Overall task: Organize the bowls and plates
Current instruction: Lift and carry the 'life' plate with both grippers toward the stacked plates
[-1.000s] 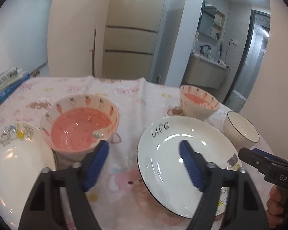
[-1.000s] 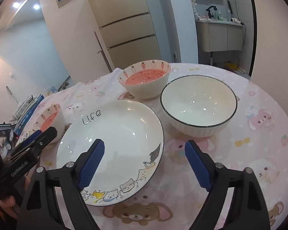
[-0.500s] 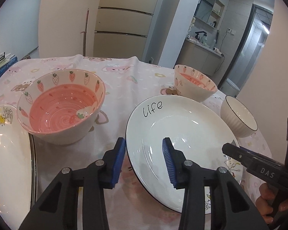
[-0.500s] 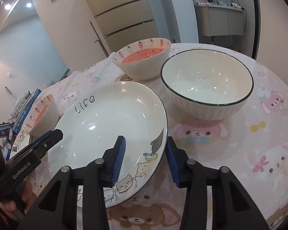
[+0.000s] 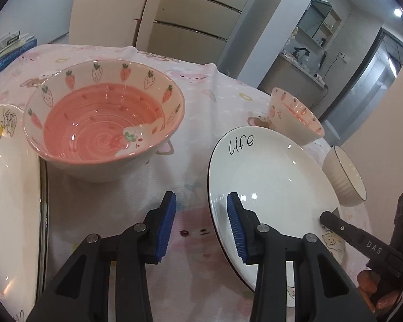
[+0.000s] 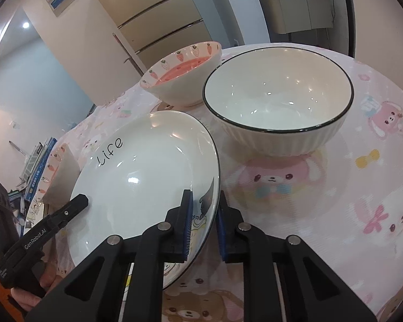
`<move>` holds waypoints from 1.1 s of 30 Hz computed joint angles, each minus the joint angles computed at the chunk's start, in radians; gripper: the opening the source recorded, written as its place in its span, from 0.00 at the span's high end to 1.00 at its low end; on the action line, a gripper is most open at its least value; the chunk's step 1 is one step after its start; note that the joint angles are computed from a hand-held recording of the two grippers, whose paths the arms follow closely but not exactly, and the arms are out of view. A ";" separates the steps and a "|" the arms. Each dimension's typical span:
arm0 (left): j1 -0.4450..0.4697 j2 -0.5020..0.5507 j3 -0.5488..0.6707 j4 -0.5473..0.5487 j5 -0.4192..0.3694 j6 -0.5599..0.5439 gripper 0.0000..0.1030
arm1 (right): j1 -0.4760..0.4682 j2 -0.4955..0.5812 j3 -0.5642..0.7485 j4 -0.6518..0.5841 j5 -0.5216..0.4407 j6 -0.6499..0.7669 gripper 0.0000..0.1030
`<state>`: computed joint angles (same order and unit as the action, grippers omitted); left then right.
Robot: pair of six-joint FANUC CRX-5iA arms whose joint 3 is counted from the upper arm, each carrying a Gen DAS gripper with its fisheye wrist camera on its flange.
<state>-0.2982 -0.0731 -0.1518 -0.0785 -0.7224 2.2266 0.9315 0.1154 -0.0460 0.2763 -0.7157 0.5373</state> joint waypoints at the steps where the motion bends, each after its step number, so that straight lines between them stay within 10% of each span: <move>1: 0.002 -0.001 -0.006 0.015 0.008 -0.018 0.65 | 0.000 0.000 0.000 0.000 0.001 0.002 0.85; 8: 0.015 0.005 -0.037 0.130 0.036 -0.163 0.83 | -0.005 -0.002 0.007 -0.030 -0.001 0.031 0.85; 33: -0.007 0.015 0.016 0.076 -0.032 -0.138 0.83 | -0.004 -0.024 -0.015 -0.021 0.033 0.010 0.88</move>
